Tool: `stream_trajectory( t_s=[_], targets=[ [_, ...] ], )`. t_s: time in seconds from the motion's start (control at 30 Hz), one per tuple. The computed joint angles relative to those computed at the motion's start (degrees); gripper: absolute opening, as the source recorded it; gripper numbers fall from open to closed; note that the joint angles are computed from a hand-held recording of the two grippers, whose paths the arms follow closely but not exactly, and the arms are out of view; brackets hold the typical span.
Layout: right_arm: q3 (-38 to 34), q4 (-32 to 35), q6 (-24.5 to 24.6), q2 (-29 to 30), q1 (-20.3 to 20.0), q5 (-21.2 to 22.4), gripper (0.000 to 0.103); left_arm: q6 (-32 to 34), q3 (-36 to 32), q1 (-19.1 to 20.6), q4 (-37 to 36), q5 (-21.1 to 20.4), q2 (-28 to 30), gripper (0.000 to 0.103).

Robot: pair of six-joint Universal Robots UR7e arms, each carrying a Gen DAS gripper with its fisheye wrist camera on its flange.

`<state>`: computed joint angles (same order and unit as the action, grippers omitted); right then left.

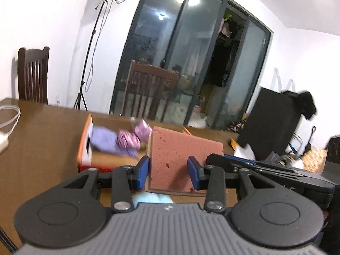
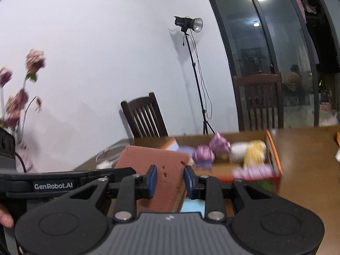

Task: Organize soft objects
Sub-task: 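Carry the pink sponge into the box and open both grippers, then withdraw both grippers from the box toward the blue fluffy ball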

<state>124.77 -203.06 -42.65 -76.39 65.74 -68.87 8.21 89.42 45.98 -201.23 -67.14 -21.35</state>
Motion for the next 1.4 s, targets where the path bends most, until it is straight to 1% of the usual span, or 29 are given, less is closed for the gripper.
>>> stream_trajectory(
  t_s=[0.07, 0.17, 0.23, 0.33, 0.4, 0.47, 0.57, 0.6, 0.63, 0.67, 0.73, 0.8, 0.83, 0.93, 1.0, 1.03, 1.07, 1.1, 1.13, 1.23, 1.33, 1.4],
  targets=[
    [-7.15, 5.29, 2.61, 3.28, 1.94, -1.71, 0.027, -0.06, -7.35, 1.99, 6.12, -0.21, 2.05, 0.04],
    [-18.27, 13.5, 8.05, 9.32, 3.81, -4.76, 0.027, 1.1, -18.02, 4.17, 14.49, 1.49, 6.47, 0.039],
    [-24.72, 16.09, 8.98, 13.94, 5.31, -8.7, 0.027, -0.76, -25.43, 5.73, 21.92, 2.58, 9.52, 0.039],
    [-33.05, 20.99, 11.12, 19.96, 6.56, -13.69, 0.027, -2.82, -32.96, 7.28, 29.48, 5.31, 13.08, 0.039],
    [-36.8, 23.88, 11.8, 22.94, 7.0, -16.26, 0.027, -1.81, -35.14, 7.9, 31.49, 6.64, 14.31, 0.041],
    [-39.16, 25.76, 11.58, 25.0, 7.37, -18.45, 0.027, -2.01, -34.67, 8.4, 31.46, 6.41, 14.03, 0.05],
    [-42.04, 31.31, 10.94, 26.85, 7.68, -20.86, 0.029, -2.05, -31.83, 8.8, 30.22, 5.49, 12.22, 0.054],
    [-42.03, 31.62, 10.39, 27.18, 7.72, -21.93, 0.034, -1.84, -30.91, 8.77, 29.83, 5.45, 11.59, 0.054],
    [-42.06, 31.82, 9.73, 27.38, 7.76, -22.12, 0.04, -1.94, -29.82, 8.39, 29.06, 6.17, 11.03, 0.055],
    [-41.91, 32.17, 9.34, 27.35, 7.83, -22.19, 0.041, -1.52, -28.64, 8.16, 27.95, 6.74, 10.43, 0.055],
    [-40.24, 31.26, 9.37, 26.27, 7.75, -21.1, 0.041, -0.92, -25.68, 7.51, 25.99, 7.64, 8.67, 0.055],
    [-37.19, 28.9, 9.06, 24.02, 7.59, -19.36, 0.044, 0.23, -21.58, 6.55, 22.92, 8.75, 6.49, 0.057],
    [-35.09, 27.35, 8.52, 22.41, 7.43, -18.27, 0.045, 1.05, -19.87, 5.94, 21.24, 9.62, 5.73, 0.06],
    [-29.25, 22.54, 6.17, 17.45, 6.82, -16.33, 0.053, 4.72, -11.26, 3.49, 11.83, 12.66, 2.69, 0.071],
    [-23.72, 17.89, 4.45, 13.28, 6.01, -15.02, 0.057, 6.63, -5.79, 2.06, 5.82, 13.27, 1.24, 0.072],
    [-21.07, 15.87, 3.79, 11.36, 5.38, -14.13, 0.062, 7.3, -2.37, 1.04, 2.67, 13.88, 0.4, 0.073],
    [-18.26, 14.25, 2.93, 9.27, 4.54, -13.09, 0.069, 7.9, 0.11, 0.18, 0.08, 14.34, -0.06, 0.077],
    [-15.38, 12.77, 1.83, 7.17, 3.61, -12.01, 0.073, 8.37, 2.63, -0.74, -2.92, 14.9, -0.35, 0.079],
    [-12.67, 11.12, 0.74, 5.37, 2.7, -11.09, 0.074, 8.37, 5.26, -1.71, -5.84, 15.55, -0.73, 0.081],
    [-4.78, 6.12, -1.67, 0.53, -0.03, -9.27, 0.076, 6.83, 12.48, -4.45, -11.73, 16.36, -1.81, 0.084],
    [2.37, 0.7, -2.38, -2.97, -3.6, -6.06, 0.08, 5.18, 17.59, -6.83, -15.74, 18.24, -2.0, 0.085],
    [7.26, -4.04, -5.22, -4.36, -5.92, -4.33, 0.081, 3.6, 21.0, -8.53, -17.26, 19.71, -2.25, 0.086]
  ],
)
